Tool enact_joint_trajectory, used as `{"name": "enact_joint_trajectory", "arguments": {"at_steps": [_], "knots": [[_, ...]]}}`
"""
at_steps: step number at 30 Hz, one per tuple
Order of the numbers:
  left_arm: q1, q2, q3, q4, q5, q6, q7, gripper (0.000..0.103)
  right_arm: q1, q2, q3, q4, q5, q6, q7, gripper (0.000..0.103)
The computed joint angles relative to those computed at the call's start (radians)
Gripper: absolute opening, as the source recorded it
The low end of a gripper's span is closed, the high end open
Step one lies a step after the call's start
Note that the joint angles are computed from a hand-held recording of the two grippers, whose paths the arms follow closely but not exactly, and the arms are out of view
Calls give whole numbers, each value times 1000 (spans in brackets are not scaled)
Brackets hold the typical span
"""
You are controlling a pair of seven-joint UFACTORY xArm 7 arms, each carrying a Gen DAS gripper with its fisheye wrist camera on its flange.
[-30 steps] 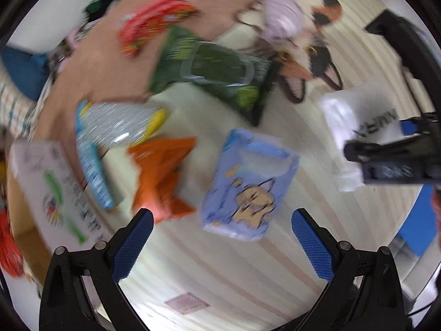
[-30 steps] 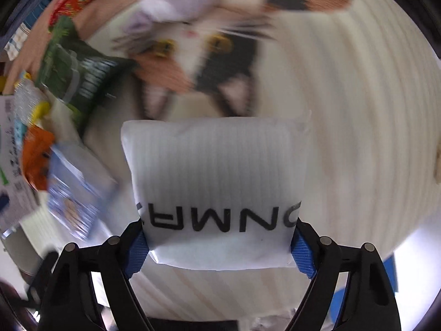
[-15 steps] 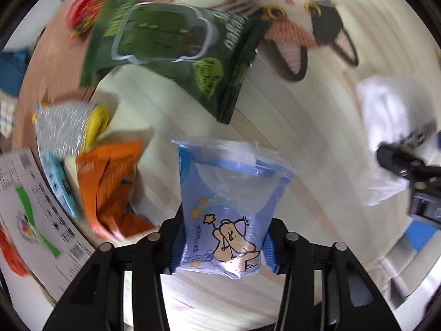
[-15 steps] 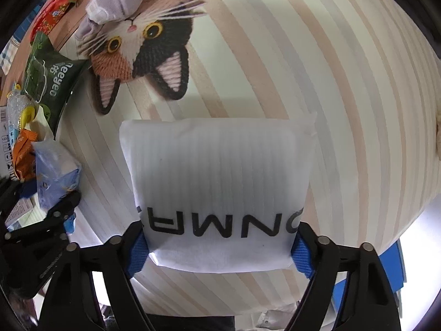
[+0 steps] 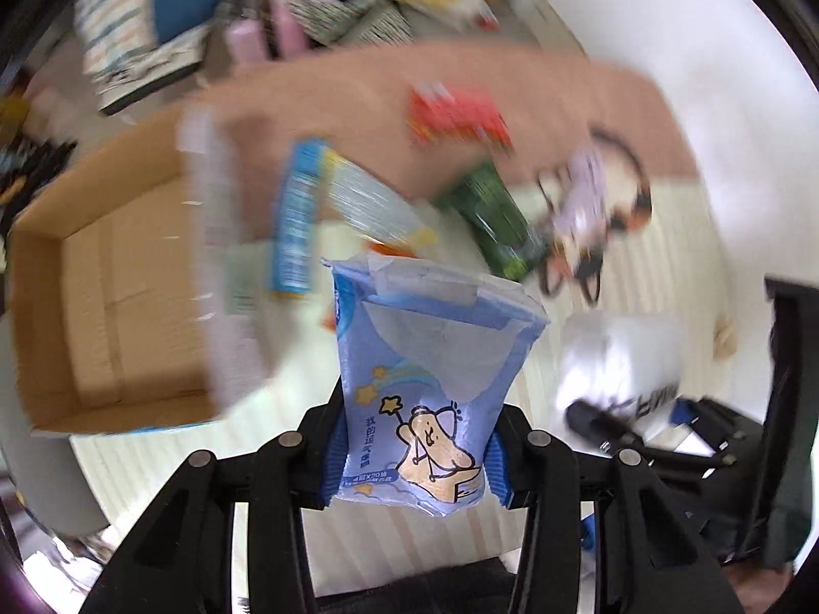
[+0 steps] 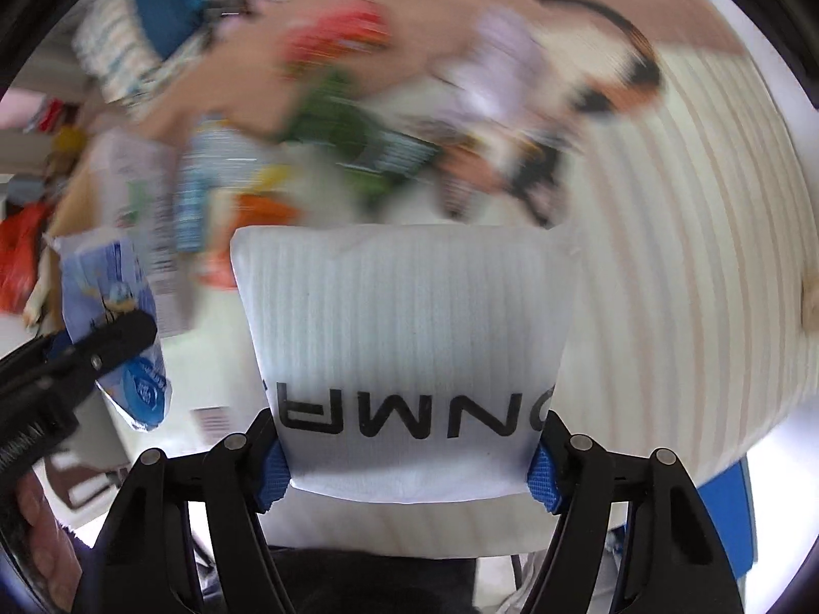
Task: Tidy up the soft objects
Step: 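Carry both packs into the cardboard box and open both tools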
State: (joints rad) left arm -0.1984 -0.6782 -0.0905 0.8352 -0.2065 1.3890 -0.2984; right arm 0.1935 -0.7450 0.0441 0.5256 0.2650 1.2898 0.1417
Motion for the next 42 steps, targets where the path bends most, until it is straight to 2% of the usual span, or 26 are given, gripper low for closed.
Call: {"name": "enact_joint_trajectory", "arguments": {"at_steps": [1,2,4,7,9,11,14,18,24,31,36,37,39,41,42], "knots": [[20,-7,28,36,17,29,5,41,46,37,3,72,16,-5,27,74],[42,-25,63,60,34,63,21,41,51,83,48,145,54,8,41,74],[87,-7,119,123,57,108,57,41,103,153,93,261,98,-11,77,74],[174,4,215,139,101,135,141,41,173,320,172,423,137,-91,139,74],[234,26,260,141,123,140,195,41,211,460,217,547,117,-129,196,74],[270,113,329,152,118,118,265,41,254,621,260,671,63,-171,271,74],[325,248,414,168,91,103,375,41,329,836,279,856,-22,-175,368,74],[377,411,433,200,76,55,477,41,437,1076,259,1075,-131,-149,449,74],[437,586,382,240,25,16,547,41,542,1319,202,1326,-221,-59,501,74],[517,662,304,250,10,12,577,43,590,1433,160,1439,-266,11,528,75],[545,670,282,255,23,28,571,47,608,1486,147,1504,-279,40,530,77],[549,669,281,258,25,38,574,49,604,1492,148,1513,-273,46,526,78],[554,655,279,254,35,25,579,63,612,1532,143,1582,-273,86,525,82],[558,625,279,243,60,3,585,88,619,1548,138,1623,-276,105,513,87],[559,606,279,234,78,-12,584,92,628,1548,134,1637,-282,113,511,95]]}}
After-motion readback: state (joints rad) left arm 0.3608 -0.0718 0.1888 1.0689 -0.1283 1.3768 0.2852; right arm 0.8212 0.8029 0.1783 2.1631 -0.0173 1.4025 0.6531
